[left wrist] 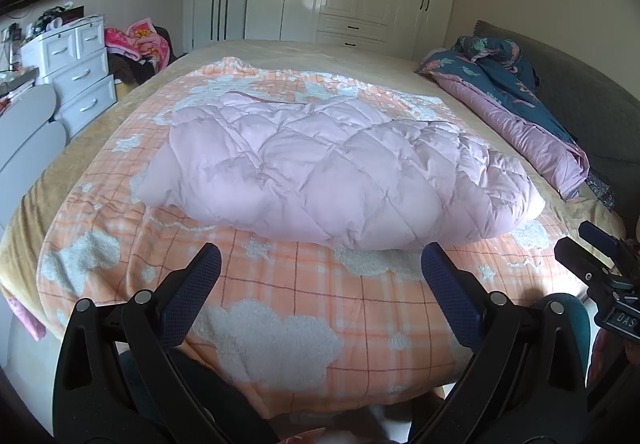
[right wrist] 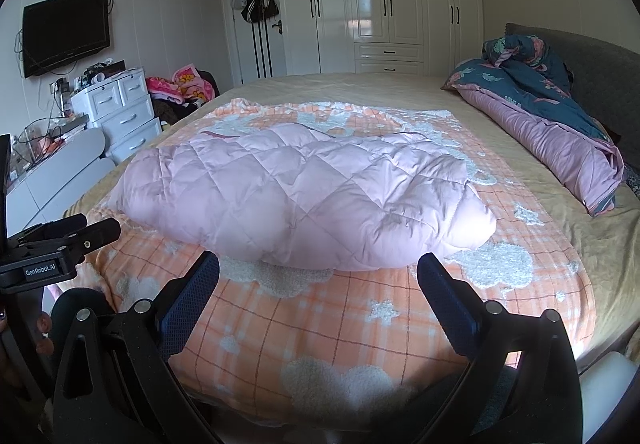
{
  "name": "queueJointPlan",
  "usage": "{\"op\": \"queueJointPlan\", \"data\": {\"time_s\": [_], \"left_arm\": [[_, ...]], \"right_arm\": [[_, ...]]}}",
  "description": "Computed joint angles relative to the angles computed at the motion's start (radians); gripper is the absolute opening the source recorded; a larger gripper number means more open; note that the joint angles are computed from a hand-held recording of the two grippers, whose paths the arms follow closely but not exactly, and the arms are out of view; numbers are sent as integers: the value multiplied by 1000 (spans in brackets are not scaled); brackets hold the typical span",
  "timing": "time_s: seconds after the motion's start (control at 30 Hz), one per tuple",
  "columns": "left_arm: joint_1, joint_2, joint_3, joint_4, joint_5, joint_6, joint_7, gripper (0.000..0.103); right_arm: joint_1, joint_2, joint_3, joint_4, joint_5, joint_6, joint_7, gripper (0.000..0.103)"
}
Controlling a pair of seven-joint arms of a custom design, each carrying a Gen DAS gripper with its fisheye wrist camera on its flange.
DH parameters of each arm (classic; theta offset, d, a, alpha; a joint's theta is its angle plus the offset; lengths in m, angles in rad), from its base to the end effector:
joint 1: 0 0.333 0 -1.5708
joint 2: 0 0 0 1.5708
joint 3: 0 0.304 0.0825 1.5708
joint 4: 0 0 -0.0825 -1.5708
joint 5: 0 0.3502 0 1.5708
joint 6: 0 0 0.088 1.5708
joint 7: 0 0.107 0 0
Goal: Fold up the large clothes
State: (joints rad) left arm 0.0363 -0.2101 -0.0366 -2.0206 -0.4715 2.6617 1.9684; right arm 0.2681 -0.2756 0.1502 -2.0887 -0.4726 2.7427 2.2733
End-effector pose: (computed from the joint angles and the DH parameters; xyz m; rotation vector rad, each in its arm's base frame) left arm 0.5148 0.0110 0.6372 -1.6727 1.8084 -1.0225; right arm 0.4409 0.2265 0.6439 -1.6544 1.5298 -0.7362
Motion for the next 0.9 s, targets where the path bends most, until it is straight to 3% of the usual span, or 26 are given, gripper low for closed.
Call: {"op": "queueJointPlan", "data": {"time_s": [0.4,0.67,0.77,0.9], "left_arm": [[-11,-7,19,-8,-58,-9,76,94],[23,13,7,-9,15,-38,41,94],[49,40,0,3,75,-33,-18,94],[101,129,11,89,169,-35,-133,94]], "right_arm": [[-28,-31,19,-8,-51,-31,54,99],[-68,-97,3,-61,-72,-106,117,99],[-110,-156,-5,-116,-81,-153,173,99],[-229,-282,-33,-245,-118,-254,307,99]]}}
